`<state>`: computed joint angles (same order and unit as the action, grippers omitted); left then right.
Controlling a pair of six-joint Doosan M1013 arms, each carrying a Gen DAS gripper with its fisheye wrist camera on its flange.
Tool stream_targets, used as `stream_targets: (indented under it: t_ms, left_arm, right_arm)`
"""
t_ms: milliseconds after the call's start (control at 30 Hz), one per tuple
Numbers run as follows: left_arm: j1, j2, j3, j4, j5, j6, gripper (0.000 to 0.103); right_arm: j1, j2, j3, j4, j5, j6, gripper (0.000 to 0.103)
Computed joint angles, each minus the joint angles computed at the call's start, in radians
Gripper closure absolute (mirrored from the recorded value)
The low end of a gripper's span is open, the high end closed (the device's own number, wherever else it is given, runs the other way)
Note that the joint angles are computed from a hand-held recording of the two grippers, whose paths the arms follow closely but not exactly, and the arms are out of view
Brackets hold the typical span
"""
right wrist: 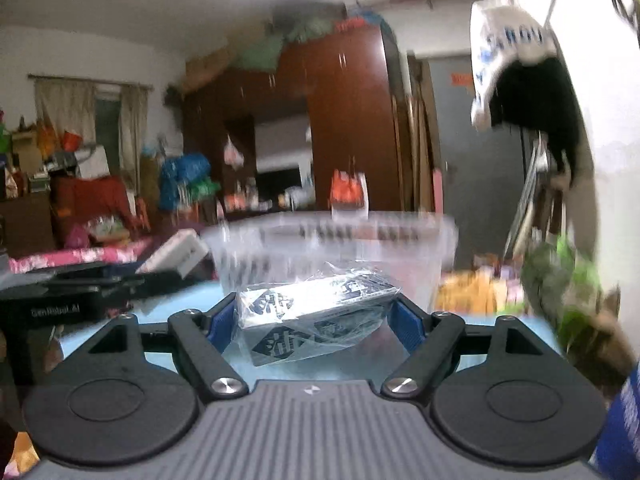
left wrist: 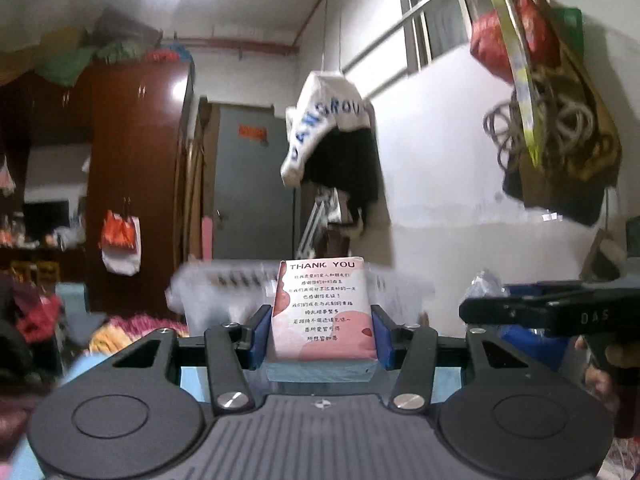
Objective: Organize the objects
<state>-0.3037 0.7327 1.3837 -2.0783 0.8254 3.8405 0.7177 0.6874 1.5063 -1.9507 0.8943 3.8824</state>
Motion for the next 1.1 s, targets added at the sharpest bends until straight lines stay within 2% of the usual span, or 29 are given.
stream_targets:
  t_ms: [100,167,200,267,367,467,533,567,600,667,767,867,900,967,1033,1100]
  left_arm:
    - [-0.012,-0.006,-0.073,0.031,-0.053,-0.058,0.049]
    - [-0.026,0.001,-0.14,0.095,-0.119,-0.136,0.049]
    - [-0.035,0.01,-0.185,0.166,-0.159,-0.217,0.049]
    - [-0.052,0.045,-0.293,0.383,-0.226,-0.449,0.049]
    - [-0.074,0.103,-0.426,0.697,-0.277,-0.782,0.049]
    - [-0.088,0.14,-0.484,0.834,-0.313,-0.935,0.048]
    - [-0.092,0.167,-0.535,0.966,-0.286,-1.092,0.034]
    - [-0.092,0.173,-0.545,0.993,-0.278,-1.126,0.017]
    - [-0.092,0.172,-0.535,0.971,-0.294,-1.108,0.009]
    - [-0.091,0.151,-0.48,0.854,-0.354,-0.97,0.007]
    - [-0.09,0.119,-0.415,0.738,-0.41,-0.841,0.001]
    - [-0.08,0.086,-0.343,0.546,-0.406,-0.621,0.0]
    - [-0.077,0.078,-0.322,0.528,-0.399,-0.592,0.0]
    - [-0.084,0.059,-0.286,0.489,-0.438,-0.53,0.0]
    - [-0.091,0.042,-0.254,0.462,-0.468,-0.472,0.0]
    - [-0.088,0.034,-0.248,0.527,-0.437,-0.525,0.0]
  right_arm:
    - [-0.016,-0.014,-0.055,0.015,-0.01,-0.107,0.022]
    - [-0.037,-0.008,-0.119,0.068,-0.026,-0.228,0.022]
    - [-0.047,0.004,-0.158,0.111,-0.02,-0.316,0.022]
    - [-0.078,0.028,-0.239,0.249,-0.045,-0.484,0.022]
    - [-0.116,0.048,-0.297,0.394,-0.097,-0.615,0.022]
    - [-0.137,0.073,-0.338,0.483,-0.082,-0.689,0.022]
    - [-0.149,0.083,-0.348,0.492,-0.091,-0.662,0.016]
    - [-0.15,0.08,-0.337,0.474,-0.107,-0.624,0.001]
    - [-0.152,0.079,-0.33,0.469,-0.124,-0.596,0.0]
    - [-0.148,0.069,-0.309,0.47,-0.137,-0.577,0.0]
    - [-0.133,0.051,-0.282,0.465,-0.125,-0.564,0.0]
    - [-0.115,0.012,-0.213,0.378,-0.139,-0.43,0.0]
    - [-0.109,0.001,-0.195,0.385,-0.15,-0.41,0.0]
    - [-0.1,-0.011,-0.188,0.465,-0.15,-0.449,0.0]
    - [-0.08,-0.001,-0.197,0.519,-0.072,-0.495,0.0]
    - [-0.053,0.017,-0.205,0.513,0.038,-0.496,0.0]
